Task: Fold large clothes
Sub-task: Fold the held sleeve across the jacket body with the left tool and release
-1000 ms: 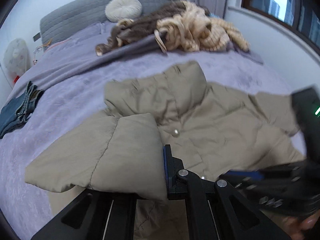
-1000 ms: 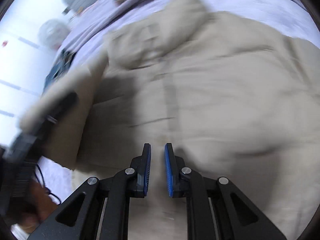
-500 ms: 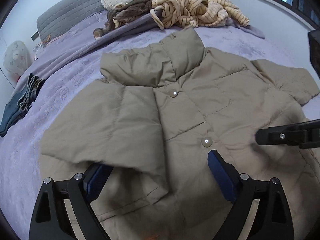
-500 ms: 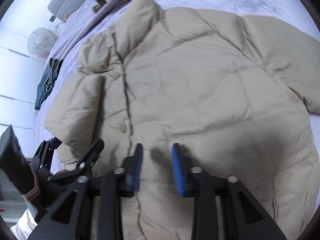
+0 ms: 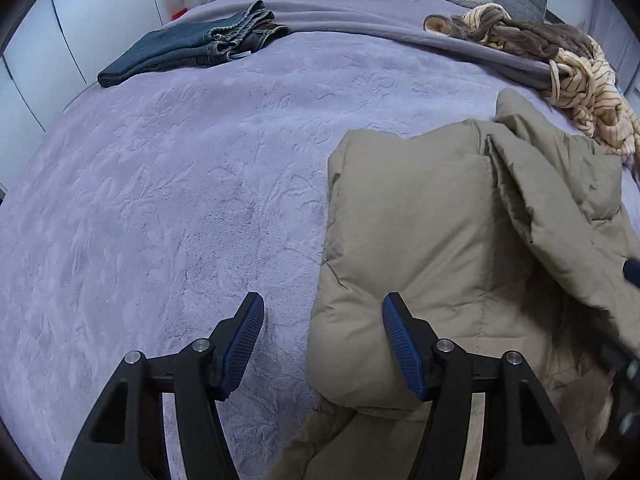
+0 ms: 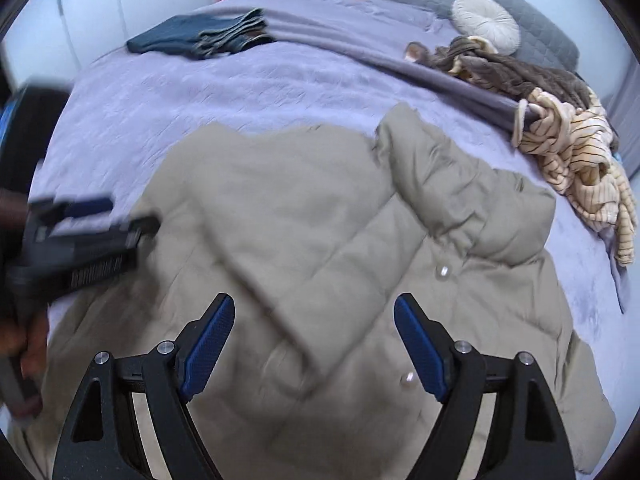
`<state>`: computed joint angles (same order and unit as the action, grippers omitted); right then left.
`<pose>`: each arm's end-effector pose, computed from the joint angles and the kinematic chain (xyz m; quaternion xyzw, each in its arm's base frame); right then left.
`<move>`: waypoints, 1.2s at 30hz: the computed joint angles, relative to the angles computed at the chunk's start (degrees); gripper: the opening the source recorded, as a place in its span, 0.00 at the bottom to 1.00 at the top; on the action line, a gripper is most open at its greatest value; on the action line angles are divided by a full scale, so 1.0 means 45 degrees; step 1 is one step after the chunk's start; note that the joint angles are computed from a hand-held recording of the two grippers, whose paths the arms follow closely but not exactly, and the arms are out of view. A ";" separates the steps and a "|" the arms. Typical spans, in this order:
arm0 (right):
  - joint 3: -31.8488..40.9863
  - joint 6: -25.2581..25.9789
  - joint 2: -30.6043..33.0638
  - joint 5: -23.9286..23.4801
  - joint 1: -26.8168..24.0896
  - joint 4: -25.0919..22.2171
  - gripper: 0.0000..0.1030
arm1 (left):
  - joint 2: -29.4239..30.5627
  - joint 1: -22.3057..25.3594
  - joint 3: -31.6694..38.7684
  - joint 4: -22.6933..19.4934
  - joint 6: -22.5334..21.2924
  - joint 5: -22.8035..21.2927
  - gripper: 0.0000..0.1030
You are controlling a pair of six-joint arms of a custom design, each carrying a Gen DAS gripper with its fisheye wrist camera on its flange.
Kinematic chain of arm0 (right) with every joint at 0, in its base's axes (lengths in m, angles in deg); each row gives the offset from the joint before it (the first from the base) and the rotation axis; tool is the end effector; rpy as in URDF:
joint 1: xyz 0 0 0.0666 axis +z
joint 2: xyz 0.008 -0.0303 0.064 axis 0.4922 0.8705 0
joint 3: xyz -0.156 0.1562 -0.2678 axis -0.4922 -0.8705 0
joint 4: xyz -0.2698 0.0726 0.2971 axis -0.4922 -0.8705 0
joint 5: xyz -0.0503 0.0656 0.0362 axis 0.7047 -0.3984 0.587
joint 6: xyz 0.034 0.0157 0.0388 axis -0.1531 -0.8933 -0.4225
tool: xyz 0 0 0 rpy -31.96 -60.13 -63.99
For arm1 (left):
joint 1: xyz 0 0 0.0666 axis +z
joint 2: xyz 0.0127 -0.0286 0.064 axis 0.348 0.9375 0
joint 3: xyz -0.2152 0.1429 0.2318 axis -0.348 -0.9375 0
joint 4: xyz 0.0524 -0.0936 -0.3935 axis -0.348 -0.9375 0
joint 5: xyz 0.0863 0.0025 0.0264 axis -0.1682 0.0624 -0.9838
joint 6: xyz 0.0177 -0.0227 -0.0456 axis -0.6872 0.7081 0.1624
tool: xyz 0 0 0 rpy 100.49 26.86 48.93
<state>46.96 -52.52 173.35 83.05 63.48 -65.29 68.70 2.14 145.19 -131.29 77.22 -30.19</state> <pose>0.5436 0.3482 0.3657 -0.0738 0.9536 -0.0922 0.2770 0.5651 -0.1832 0.3372 0.0601 0.9738 -0.0107 0.2190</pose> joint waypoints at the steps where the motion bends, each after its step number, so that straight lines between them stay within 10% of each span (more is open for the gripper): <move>1: -0.0206 -0.0545 -0.0238 0.0212 -0.0207 0.0124 0.82 | 0.0030 -0.0034 -0.0038 0.0074 -0.0065 -0.0112 0.63; 5: -0.3135 -0.3383 -0.2728 -0.0537 -0.1442 0.1845 0.78 | 0.0135 -0.0057 -0.0162 0.0268 -0.0181 -0.0221 0.63; 7: -0.5374 -0.5014 -0.4286 -0.2428 -0.2382 0.3262 0.03 | 0.0172 -0.0034 -0.0168 0.0291 -0.0260 -0.0053 0.63; 13: -0.9358 -0.9370 -0.6092 -0.7267 -0.3954 0.4968 0.10 | 0.1093 -0.0378 0.1403 -0.0554 -0.0823 -0.0521 0.63; 21: -0.7843 -0.6708 -0.6672 -0.2626 -0.3024 0.2879 0.16 | 0.1818 -0.0060 0.3069 -0.0357 -0.0970 -0.0695 0.63; 27: -0.6282 -0.5220 -0.4235 -0.4058 -0.3635 0.1954 0.13 | 0.2849 -0.0359 0.3368 -0.0775 -0.0693 -0.1230 0.63; 33: -0.8320 -0.6585 -0.5902 -0.6199 -0.4250 0.3598 0.18 | 0.2802 -0.0455 0.3846 -0.1569 -0.1231 -0.1440 0.63; 36: -0.8931 -0.6814 -0.6772 -0.6538 -0.4334 0.3502 0.50 | 0.2283 -0.0568 0.3688 -0.1814 -0.1668 -0.1187 0.63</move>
<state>6.77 -83.19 142.88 53.63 43.97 -49.53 78.97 -0.41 161.78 -139.45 69.72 -35.53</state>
